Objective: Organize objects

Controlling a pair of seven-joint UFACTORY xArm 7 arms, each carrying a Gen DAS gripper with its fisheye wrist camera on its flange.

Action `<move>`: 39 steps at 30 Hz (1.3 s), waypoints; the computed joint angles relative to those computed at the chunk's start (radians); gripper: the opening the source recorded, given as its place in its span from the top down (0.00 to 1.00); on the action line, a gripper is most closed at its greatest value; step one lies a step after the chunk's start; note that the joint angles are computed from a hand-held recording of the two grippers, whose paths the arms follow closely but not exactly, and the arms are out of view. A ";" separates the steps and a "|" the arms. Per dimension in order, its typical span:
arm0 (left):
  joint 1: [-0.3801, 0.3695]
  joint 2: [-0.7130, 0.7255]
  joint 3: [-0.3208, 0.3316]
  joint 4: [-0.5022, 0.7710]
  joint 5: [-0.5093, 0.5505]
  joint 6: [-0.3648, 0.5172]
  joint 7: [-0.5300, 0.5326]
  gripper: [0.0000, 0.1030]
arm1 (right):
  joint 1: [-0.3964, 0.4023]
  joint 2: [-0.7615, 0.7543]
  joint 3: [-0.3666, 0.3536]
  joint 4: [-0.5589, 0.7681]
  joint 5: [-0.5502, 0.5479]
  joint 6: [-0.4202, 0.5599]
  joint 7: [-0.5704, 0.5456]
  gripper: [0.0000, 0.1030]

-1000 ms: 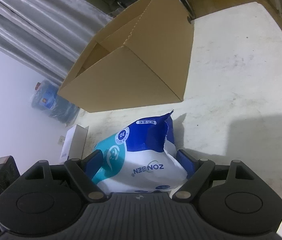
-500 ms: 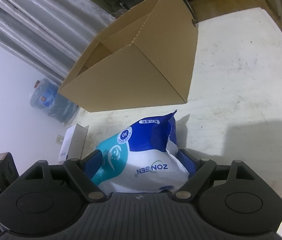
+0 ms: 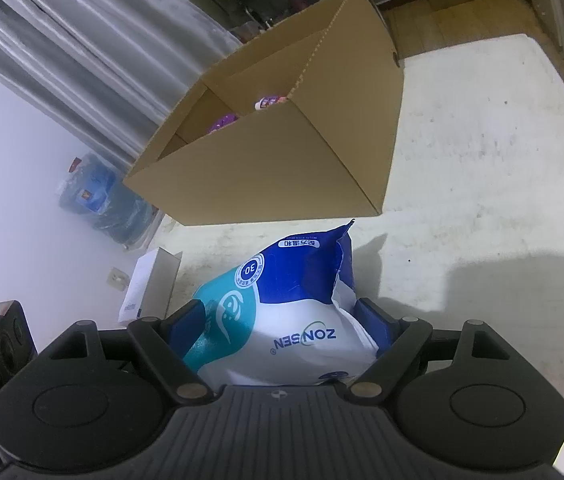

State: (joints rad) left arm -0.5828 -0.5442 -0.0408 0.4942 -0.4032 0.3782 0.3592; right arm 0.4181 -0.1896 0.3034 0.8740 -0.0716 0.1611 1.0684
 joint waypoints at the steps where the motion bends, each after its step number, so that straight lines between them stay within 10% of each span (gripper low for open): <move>1: 0.001 -0.007 -0.003 -0.003 0.002 0.000 -0.003 0.10 | -0.001 -0.002 0.001 0.001 -0.002 0.001 0.001 0.18; 39: -0.006 -0.224 -0.006 -0.088 0.100 0.004 -0.098 0.10 | -0.070 -0.103 0.107 0.025 -0.162 0.057 0.134 0.17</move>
State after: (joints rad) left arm -0.5890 -0.7678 -0.0466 0.4064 -0.3036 0.3823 0.2615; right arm 0.3476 -0.2926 0.4104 0.8994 -0.2339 0.2181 1.2024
